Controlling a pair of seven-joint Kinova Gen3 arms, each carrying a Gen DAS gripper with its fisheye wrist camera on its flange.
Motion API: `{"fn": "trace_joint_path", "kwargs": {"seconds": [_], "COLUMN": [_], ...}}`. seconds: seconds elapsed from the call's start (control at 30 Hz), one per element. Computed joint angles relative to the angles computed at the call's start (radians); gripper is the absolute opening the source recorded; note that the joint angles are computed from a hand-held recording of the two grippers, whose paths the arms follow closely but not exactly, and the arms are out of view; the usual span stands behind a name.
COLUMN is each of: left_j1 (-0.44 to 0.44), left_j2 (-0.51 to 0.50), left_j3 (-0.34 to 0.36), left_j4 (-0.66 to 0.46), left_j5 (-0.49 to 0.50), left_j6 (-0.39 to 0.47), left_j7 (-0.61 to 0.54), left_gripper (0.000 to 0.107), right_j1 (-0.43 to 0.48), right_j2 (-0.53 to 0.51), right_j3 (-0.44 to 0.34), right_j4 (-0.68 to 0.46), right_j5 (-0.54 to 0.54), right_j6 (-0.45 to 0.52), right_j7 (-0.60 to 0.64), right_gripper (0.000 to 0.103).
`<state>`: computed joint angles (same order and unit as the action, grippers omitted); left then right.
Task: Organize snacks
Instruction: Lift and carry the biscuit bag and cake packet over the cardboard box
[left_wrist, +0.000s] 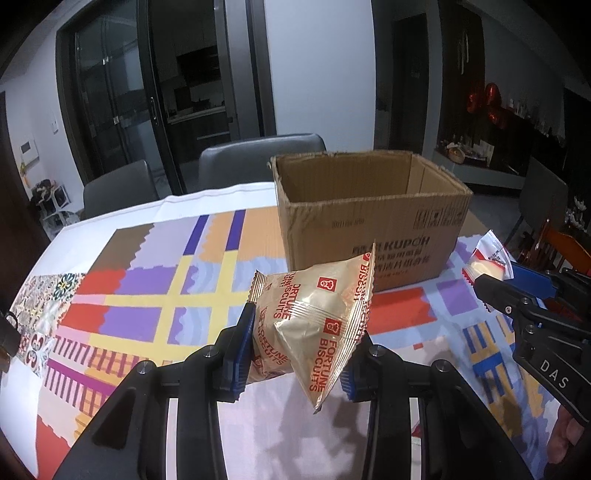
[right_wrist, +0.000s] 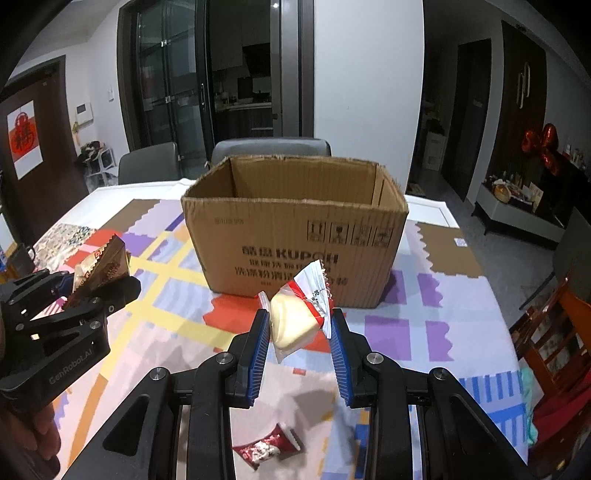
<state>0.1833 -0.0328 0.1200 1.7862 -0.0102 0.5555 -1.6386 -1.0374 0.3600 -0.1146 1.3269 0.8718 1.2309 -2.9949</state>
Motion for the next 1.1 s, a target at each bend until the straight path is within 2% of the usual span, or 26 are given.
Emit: {"fn": "trace_joint_path", "kwargs": {"seconds": [0.6, 1.1], "left_j1": [0.022, 0.036], "left_j2": [0.033, 0.099], "left_j3": [0.013, 0.007], "left_j4": [-0.147, -0.271], "left_j5": [-0.028, -0.026], "left_j6": [0.04, 0.059], "left_j7": [0.031, 0.03], "left_gripper": [0.038, 0.038], "right_j1": [0.02, 0.048], "right_j2": [-0.021, -0.008], "right_j3": [0.01, 0.036], "right_j4": [-0.078, -0.156], "right_j5": [0.039, 0.052], "right_j6": [0.047, 0.045], "right_j7": [0.076, 0.158], "right_gripper": [0.033, 0.033]}}
